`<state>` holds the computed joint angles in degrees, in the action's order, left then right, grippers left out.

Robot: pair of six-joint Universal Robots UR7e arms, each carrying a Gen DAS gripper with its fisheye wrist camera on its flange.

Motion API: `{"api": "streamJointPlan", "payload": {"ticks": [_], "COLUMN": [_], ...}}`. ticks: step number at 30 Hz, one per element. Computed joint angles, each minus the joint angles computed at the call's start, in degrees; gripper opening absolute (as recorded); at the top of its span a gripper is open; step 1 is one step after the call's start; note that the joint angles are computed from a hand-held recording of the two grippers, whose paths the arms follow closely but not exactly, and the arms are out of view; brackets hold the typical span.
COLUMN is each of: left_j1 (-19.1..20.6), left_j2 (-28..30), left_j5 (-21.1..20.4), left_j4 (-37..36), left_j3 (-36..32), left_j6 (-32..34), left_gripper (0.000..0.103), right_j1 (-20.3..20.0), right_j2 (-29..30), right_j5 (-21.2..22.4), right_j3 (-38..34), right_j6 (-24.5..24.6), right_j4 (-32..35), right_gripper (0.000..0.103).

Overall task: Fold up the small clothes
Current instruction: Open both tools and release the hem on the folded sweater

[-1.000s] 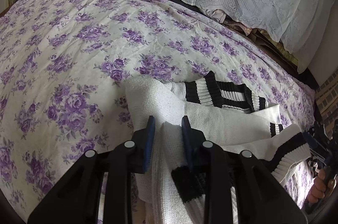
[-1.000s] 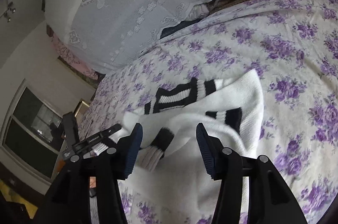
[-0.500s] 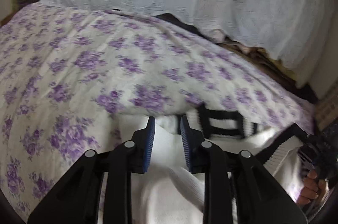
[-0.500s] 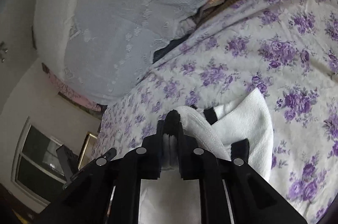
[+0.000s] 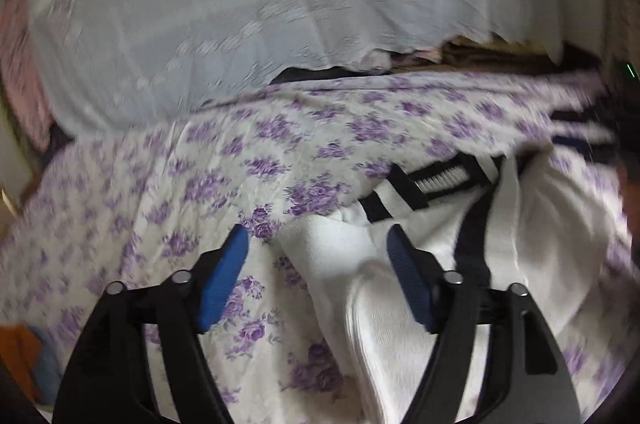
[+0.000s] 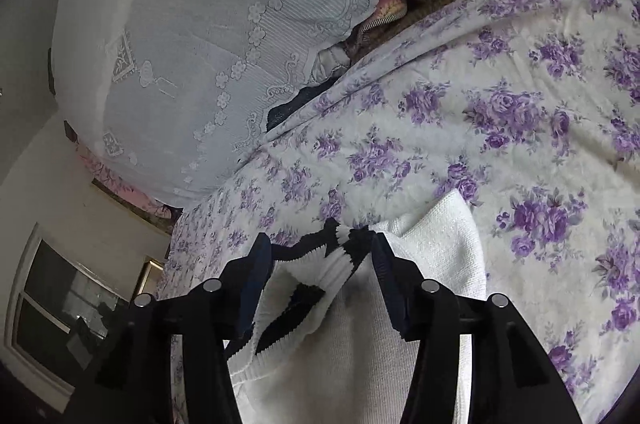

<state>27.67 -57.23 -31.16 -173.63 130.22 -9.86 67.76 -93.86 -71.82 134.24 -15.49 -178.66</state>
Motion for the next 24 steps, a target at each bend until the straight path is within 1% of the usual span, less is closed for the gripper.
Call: {"api": "streamJointPlan", "payload": {"ticks": [2,5,8,9,10,11,12,13,14,15,16,17,18,19,20,22,23,24], "left_j1": [-1.5,-3.1,-5.0,-5.4,-5.4,-5.0,-4.2,-3.1,-1.0,2.4,4.9,7.2,9.2,10.0,10.1,8.3,7.6,7.0], "left_j2": [-0.2,0.1,3.3,4.9,6.3,7.6,8.9,10.0,10.1,9.3,7.5,5.3,3.2,1.9,1.3,1.4,1.7,1.9], "left_j5": [-0.5,-4.2,-4.5,-3.7,-2.3,-0.7,2.0,5.9,8.3,8.4,6.0,1.3,-3.7,-6.3,-6.5,-2.1,-1.3,-2.1], "left_j4": [-0.4,-1.5,-3.8,-5.4,-5.9,-5.0,-2.1,2.8,8.4,13.3,16.8,18.8,18.4,17.0,16.2,17.4,17.2,15.3], "left_j3": [2.0,3.8,3.9,3.6,2.9,1.4,-0.9,-3.4,-6.1,-8.6,-9.9,-10.5,-10.3,-9.5,-8.8,-8.0,-7.9,-7.8], "left_j6": [2.1,5.8,10.8,12.1,11.8,10.3,6.3,0.3,-5.7,-11.7,-17.7,-23.7,-27.7,-29.4,-29.1,-29.0,-27.9,-25.8], "left_gripper": [0.073,0.073,0.073,0.076,0.082,0.086,0.088,0.088,0.088,0.088,0.088,0.088,0.084,0.082,0.081,0.08,0.08,0.081], "right_j1": [-0.3,-0.3,-0.6,-0.7,-0.9,-1.1,-1.1,-1.2,-1.2,-1.2,-1.2,-1.1,-0.8,-0.2,0.5,2.1,2.6,2.9], "right_j2": [-0.7,-1.6,-2.8,-3.1,-3.1,-3.0,-2.6,-2.4,-2.2,-2.1,-1.9,-1.7,-1.6,-1.2,-0.6,0.7,1.2,1.4], "right_j5": [-0.1,-0.1,-0.3,-0.4,-0.4,-0.3,-0.4,-0.7,-1.1,-1.4,-1.2,-1.2,-1.5,-2.2,-3.2,-6.2,-7.5,-8.0], "right_j3": [0.5,1.3,2.2,2.4,2.4,2.3,2.1,2.1,2.1,2.0,2.0,2.0,2.0,2.0,1.9,1.8,1.8,1.8], "right_j6": [-0.4,-0.6,-1.4,-1.4,-1.3,-1.1,-1.0,-0.9,-0.9,-1.0,-1.1,-1.3,-1.7,-2.4,-2.7,-3.8,-4.2,-4.4], "right_j4": [0.6,1.1,1.6,1.6,1.6,1.5,1.3,1.1,0.9,1.1,1.3,1.2,1.1,0.7,0.0,-1.9,-2.6,-2.7], "right_gripper": [0.053,0.053,0.053,0.053,0.053,0.053,0.053,0.053,0.053,0.054,0.054,0.054,0.054,0.054,0.054,0.053,0.053,0.052]}}
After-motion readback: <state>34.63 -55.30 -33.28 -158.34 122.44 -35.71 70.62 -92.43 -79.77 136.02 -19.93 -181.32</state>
